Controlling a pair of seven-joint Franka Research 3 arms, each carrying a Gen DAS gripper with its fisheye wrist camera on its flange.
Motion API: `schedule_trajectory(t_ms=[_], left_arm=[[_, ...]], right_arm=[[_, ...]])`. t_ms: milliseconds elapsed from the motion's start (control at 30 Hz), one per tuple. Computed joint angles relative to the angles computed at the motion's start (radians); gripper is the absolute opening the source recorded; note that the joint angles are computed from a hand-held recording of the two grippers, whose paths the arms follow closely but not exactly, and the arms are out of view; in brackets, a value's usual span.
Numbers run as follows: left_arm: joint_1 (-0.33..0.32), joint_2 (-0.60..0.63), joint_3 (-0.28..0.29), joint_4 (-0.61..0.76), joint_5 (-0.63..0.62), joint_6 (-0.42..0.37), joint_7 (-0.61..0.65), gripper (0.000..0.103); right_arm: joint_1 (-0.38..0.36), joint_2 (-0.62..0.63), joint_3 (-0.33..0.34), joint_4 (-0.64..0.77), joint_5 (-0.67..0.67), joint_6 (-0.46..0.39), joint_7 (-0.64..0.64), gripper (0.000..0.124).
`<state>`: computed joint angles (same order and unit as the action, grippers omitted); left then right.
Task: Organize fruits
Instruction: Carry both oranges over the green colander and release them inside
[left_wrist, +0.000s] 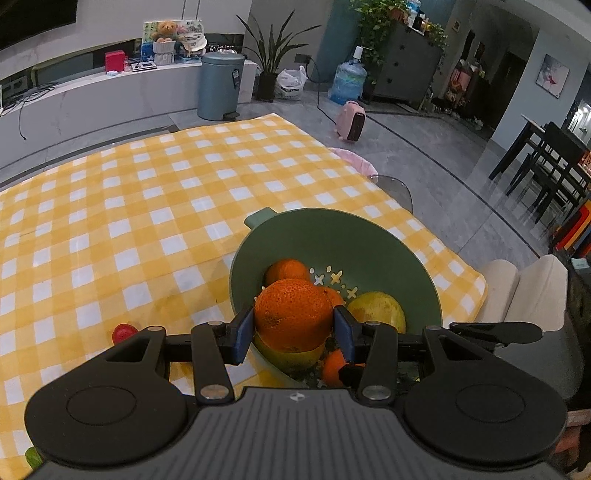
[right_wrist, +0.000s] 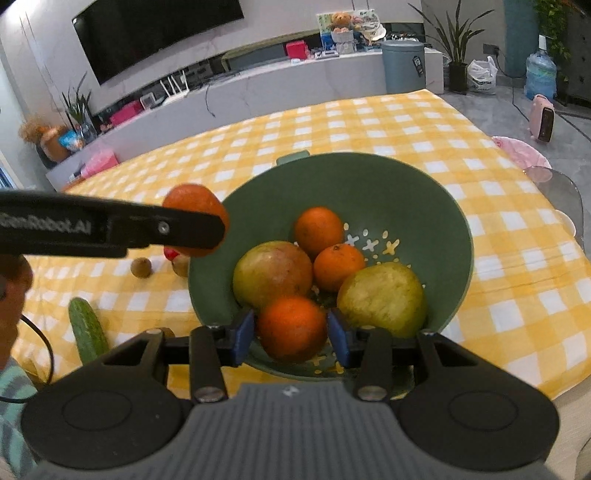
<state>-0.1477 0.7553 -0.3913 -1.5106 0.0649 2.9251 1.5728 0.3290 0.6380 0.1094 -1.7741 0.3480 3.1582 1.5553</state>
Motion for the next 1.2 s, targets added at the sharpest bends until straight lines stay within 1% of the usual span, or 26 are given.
schedule_trajectory(t_ms=[33,67,100,133,200,233,267,333,367,400,467,500,600,633,700,767,833,933,1000,1067,1133,1200], left_arm=[[-0.003,0.001,0.002,0.003,0.002,-0.003,-0.001,0.052],[-0.005,0.003,0.004,0.006,0.004,-0.006,0.000,0.052],[-0.007,0.006,0.005,0.012,0.006,-0.010,0.001,0.052],[-0.011,0.009,0.008,0.020,0.008,-0.016,0.001,0.052],[-0.018,0.018,0.010,0.037,0.012,-0.027,0.006,0.052],[-0.023,0.025,0.012,0.052,0.014,-0.037,0.011,0.052],[-0.029,0.034,0.013,0.069,0.017,-0.047,0.016,0.052],[-0.041,0.052,0.015,0.101,0.018,-0.062,0.025,0.052],[-0.048,0.064,0.014,0.121,0.016,-0.070,0.030,0.052],[-0.054,0.078,0.013,0.143,0.015,-0.080,0.036,0.052],[-0.071,0.109,0.016,0.194,0.012,-0.106,0.046,0.052],[-0.082,0.125,0.022,0.222,0.013,-0.121,0.051,0.052],[-0.118,0.170,0.047,0.301,0.018,-0.163,0.057,0.052],[-0.131,0.188,0.057,0.333,0.022,-0.181,0.059,0.052],[-0.150,0.223,0.063,0.396,0.024,-0.216,0.073,0.052],[-0.165,0.266,0.065,0.469,0.017,-0.254,0.091,0.052],[-0.185,0.319,0.072,0.562,0.009,-0.301,0.106,0.052],[-0.221,0.391,0.104,0.687,0.005,-0.366,0.109,0.052],[-0.228,0.412,0.108,0.718,-0.004,-0.377,0.122,0.052],[-0.230,0.423,0.108,0.732,-0.013,-0.382,0.135,0.052],[-0.230,0.426,0.109,0.733,-0.021,-0.376,0.144,0.053],[-0.227,0.437,0.103,0.754,-0.034,-0.392,0.155,0.054]], right_arm=[[0.003,-0.008,-0.003,-0.017,0.009,0.024,0.008,0.045],[0.019,-0.016,-0.022,-0.032,0.016,0.045,0.023,0.045],[0.047,-0.024,-0.054,-0.050,0.027,0.069,0.046,0.045],[0.094,-0.033,-0.107,-0.068,0.043,0.097,0.079,0.045],[0.220,-0.037,-0.246,-0.097,0.089,0.145,0.144,0.045],[0.291,-0.032,-0.323,-0.105,0.118,0.156,0.168,0.045],[0.348,-0.024,-0.386,-0.109,0.143,0.164,0.184,0.045],[0.403,-0.009,-0.445,-0.110,0.181,0.187,0.195,0.045],[0.454,0.008,-0.499,-0.105,0.212,0.192,0.200,0.045],[0.520,0.033,-0.572,-0.096,0.250,0.184,0.206,0.045],[0.623,0.087,-0.697,-0.080,0.308,0.166,0.236,0.045],[0.662,0.113,-0.748,-0.075,0.330,0.164,0.260,0.045],[0.728,0.173,-0.834,-0.072,0.386,0.178,0.318,0.046],[0.733,0.187,-0.845,-0.063,0.396,0.173,0.332,0.049],[0.722,0.191,-0.835,-0.057,0.392,0.182,0.342,0.049],[0.693,0.179,-0.797,-0.056,0.380,0.208,0.329,0.049],[0.689,0.182,-0.788,-0.052,0.398,0.214,0.309,0.049],[0.663,0.177,-0.760,-0.040,0.413,0.210,0.285,0.050],[0.641,0.170,-0.734,-0.036,0.416,0.213,0.275,0.050],[0.631,0.175,-0.726,-0.026,0.418,0.210,0.265,0.050],[0.638,0.186,-0.736,-0.017,0.423,0.199,0.260,0.050],[0.631,0.188,-0.732,-0.010,0.414,0.191,0.264,0.050]])
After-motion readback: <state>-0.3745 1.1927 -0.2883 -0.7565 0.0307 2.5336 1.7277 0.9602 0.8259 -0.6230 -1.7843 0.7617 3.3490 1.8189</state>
